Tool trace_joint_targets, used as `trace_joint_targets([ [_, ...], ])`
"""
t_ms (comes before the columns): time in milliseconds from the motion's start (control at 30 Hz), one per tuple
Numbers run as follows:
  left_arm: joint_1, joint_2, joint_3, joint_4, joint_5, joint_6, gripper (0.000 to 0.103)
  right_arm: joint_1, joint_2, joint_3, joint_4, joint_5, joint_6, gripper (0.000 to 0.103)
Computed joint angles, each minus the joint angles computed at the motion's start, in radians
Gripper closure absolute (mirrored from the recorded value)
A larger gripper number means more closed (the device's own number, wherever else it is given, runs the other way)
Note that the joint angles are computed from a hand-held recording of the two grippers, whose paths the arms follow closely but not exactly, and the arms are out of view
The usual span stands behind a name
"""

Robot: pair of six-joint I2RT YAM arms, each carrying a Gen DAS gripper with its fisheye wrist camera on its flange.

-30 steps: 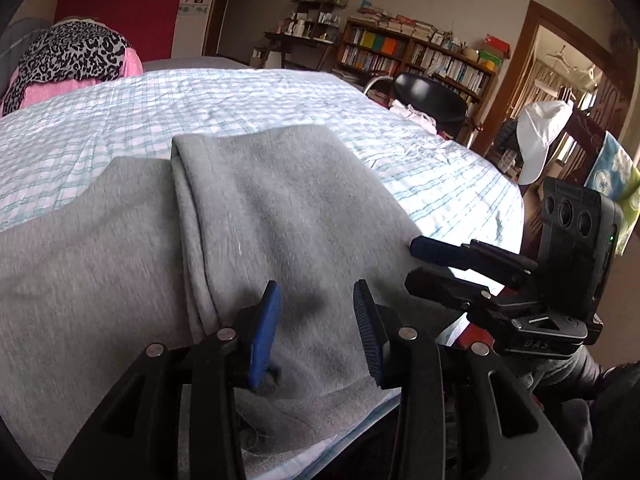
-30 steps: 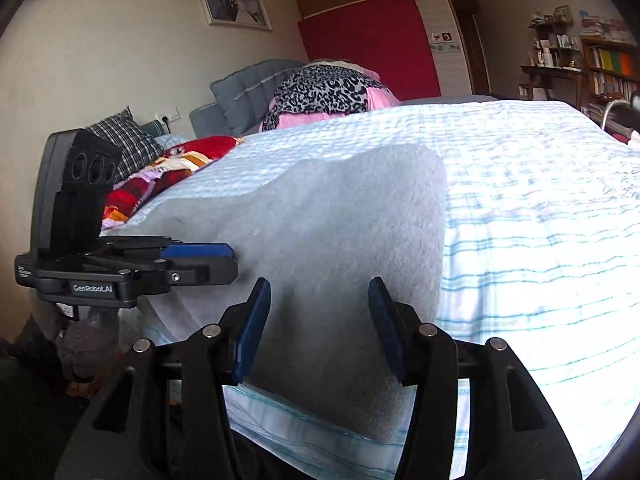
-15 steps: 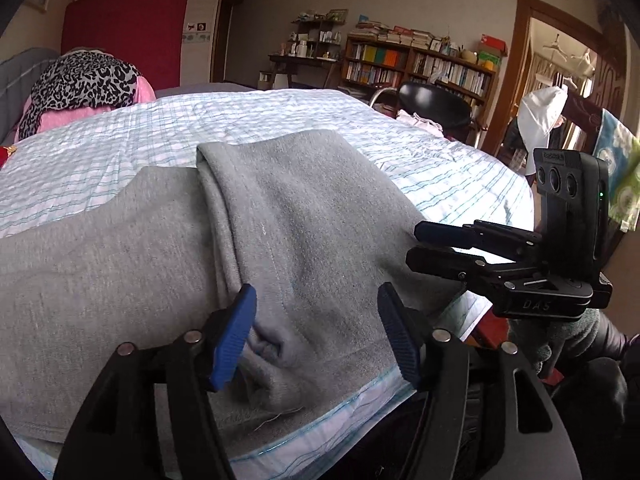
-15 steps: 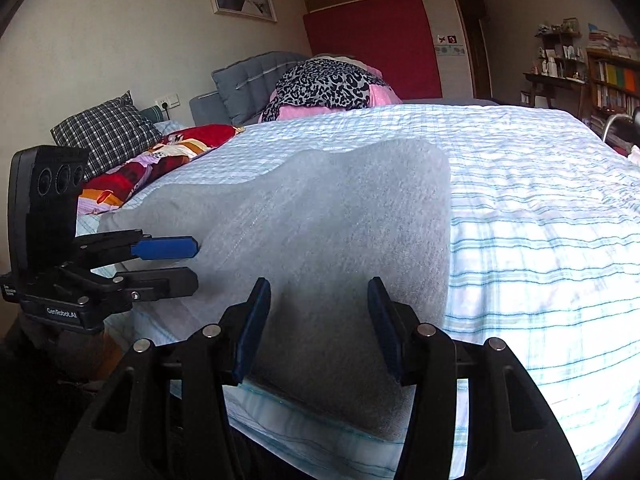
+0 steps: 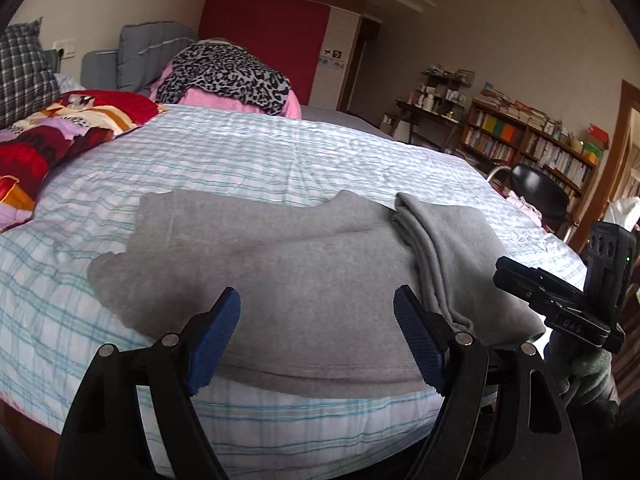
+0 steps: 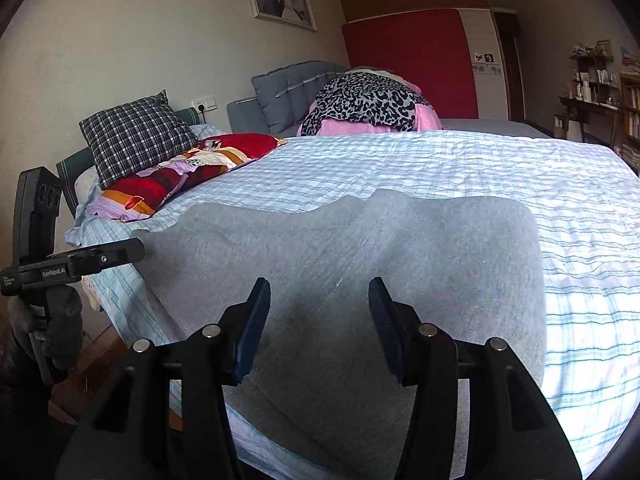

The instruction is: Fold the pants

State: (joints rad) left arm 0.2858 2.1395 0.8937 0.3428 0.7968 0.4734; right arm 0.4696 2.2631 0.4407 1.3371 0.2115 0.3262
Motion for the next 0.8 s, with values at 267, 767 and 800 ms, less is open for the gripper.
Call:
trace_joint_targets([
  [267,0.131,0.109,0.113,0.039,-0.106,-0.159,0.024,0.057,0.071,0.178,-0.242,0.009,-0.028,0.05],
  [767,0.191,0.242,0.297,-0.182,0.062,-0.27,0.015,0.084,0.115,0.235,-0.279,0.059,-0.032,0.049],
  [800,0.189,0.245,0.303,-0.19,0.067,-0.277,0.014,0.085,0.118,0.236,-0.276,0.061,-0.03,0.049],
])
